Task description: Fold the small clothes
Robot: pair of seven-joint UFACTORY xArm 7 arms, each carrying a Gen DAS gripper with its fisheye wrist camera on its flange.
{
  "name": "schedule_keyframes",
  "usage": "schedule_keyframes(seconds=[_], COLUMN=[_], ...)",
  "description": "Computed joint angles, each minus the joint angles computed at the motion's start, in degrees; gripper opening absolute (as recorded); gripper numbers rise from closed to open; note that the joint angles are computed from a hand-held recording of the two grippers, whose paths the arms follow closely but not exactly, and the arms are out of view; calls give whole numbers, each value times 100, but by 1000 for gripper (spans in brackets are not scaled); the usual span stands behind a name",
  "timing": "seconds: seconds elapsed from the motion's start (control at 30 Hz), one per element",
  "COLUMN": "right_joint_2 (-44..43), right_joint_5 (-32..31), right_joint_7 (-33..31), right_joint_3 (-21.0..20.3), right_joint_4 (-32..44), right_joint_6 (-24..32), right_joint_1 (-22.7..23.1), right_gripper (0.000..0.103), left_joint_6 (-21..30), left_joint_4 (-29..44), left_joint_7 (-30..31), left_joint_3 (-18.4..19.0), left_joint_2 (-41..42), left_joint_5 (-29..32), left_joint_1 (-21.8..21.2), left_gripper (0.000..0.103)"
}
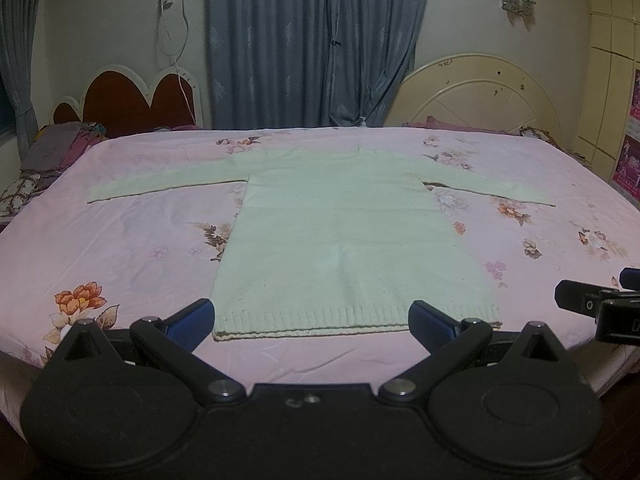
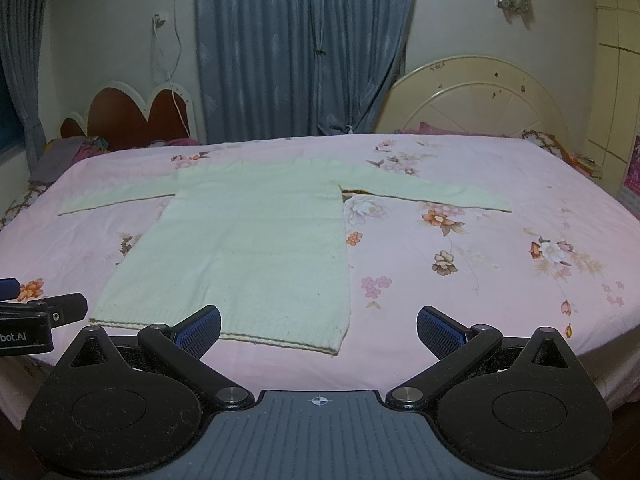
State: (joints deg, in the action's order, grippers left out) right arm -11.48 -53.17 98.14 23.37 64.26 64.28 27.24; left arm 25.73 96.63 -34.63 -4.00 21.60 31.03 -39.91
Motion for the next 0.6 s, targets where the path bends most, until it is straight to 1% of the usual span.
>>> schedule_keyframes(seconds=[0.6], right_joint_2=[-14], right_joint_5=[30], right_joint_7=[-15], right_joint_3=[-14], right_joint_4=[-44], right_joint_6=[-64], right_joint_1=[-18], right_gripper=[103], left_joint_6=[-3], left_joint_4=[9], left_joint_7=[39], left_joint_3=[16], left_joint_2=[27], left_joint_5=[-38], left_joint_1=[19], left_gripper=[103])
